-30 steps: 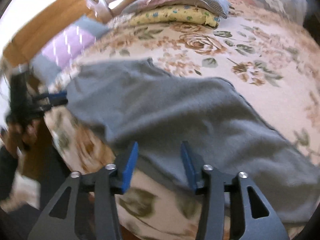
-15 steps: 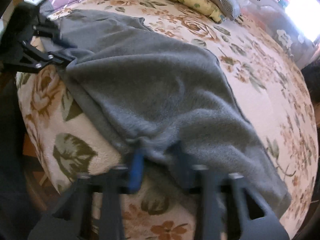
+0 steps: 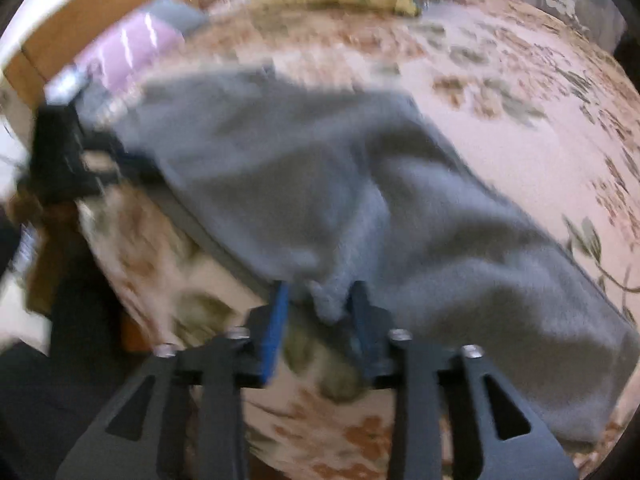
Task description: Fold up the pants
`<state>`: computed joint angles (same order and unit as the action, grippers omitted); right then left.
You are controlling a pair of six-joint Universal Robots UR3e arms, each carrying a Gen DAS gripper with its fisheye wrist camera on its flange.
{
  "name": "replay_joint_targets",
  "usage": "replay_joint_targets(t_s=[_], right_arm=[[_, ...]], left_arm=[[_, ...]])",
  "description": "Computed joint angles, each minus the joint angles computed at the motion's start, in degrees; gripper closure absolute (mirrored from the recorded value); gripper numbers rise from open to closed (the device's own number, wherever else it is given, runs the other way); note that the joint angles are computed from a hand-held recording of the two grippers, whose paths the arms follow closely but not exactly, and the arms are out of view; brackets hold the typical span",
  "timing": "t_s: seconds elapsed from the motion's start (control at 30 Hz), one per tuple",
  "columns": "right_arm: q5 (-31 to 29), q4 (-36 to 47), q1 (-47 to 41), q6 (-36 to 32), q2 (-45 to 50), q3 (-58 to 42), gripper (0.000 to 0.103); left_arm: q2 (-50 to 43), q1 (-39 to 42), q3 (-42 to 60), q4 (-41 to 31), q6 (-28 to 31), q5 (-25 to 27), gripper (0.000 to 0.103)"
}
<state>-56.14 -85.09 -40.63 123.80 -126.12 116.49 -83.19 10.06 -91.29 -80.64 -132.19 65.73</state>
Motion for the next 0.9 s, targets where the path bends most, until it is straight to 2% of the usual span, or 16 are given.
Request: replay_joint_targets(t_s=[0.07,0.17,0.23,0.3,0.33,0.43,0.53,0.6,0.67,0.7,0.73,0.77,0.83,0.9], right_arm=[[3.91,-1.49,1.52,3.81,4.18,-3.77,0.053],[4.75,-19.59,11.69,20.98,16.37,-8.00,0.053],[3.37,-31.15,18.99,31.74,27.19,-13.20,0.053],[4.09,-35.55,24.23,38.26,37.96,-20.75,0.053],[3.69,-40.69,27.54,44.22,43.96,-24.20,0.053],[-0.31,-41.18,35.71,50.19,60.85,-41.47,0.053],[-4.91,-36.66,40.80,53.29,73.39,-57.38,0.053],[-4.17,-32.23,41.95,54.42,81.17,-67.34,0.053],[-1.24,-30.34,41.81,54.88,84.75,-71.46,0.054],[0.25,-28.74,42.20,54.41,87.01,-74.59,0.060],[-0.78,-27.17,42.99,53.57,87.97,-76.57,0.067],[-3.77,-25.44,44.21,52.92,89.38,-79.99,0.090],[-7.43,-23.91,45.36,51.95,91.56,-85.70,0.093],[-9.16,-22.92,45.41,54.93,94.93,-92.59,0.093]], left_arm=[[2.06,0.87,-0.61,-1.46,-0.86,-2.45,0.070],[3.32,0.04,-2.51,1.05,-4.99,-5.25,0.070],[3.19,-1.39,-5.05,6.52,-10.00,-5.91,0.069],[0.69,-2.60,-5.50,9.15,-13.28,-6.70,0.068],[0.39,-2.66,-6.59,9.94,-14.81,-6.94,0.068],[-3.31,-3.76,-7.27,10.45,-18.76,-5.16,0.069],[-1.55,0.02,-11.71,9.43,-19.66,-9.74,0.069],[-1.05,2.71,-12.53,6.53,-18.68,-12.58,0.071],[-1.33,4.46,-12.80,4.80,-18.55,-14.67,0.072],[-1.50,4.70,-12.82,4.59,-18.95,-14.88,0.074],[-1.95,4.40,-12.48,4.84,-19.76,-14.41,0.075],[-2.04,4.17,-12.26,4.86,-20.04,-14.02,0.075],[-2.36,3.01,-11.67,5.68,-21.17,-12.59,0.075],[-2.19,1.88,-12.07,7.10,-22.10,-11.44,0.076]])
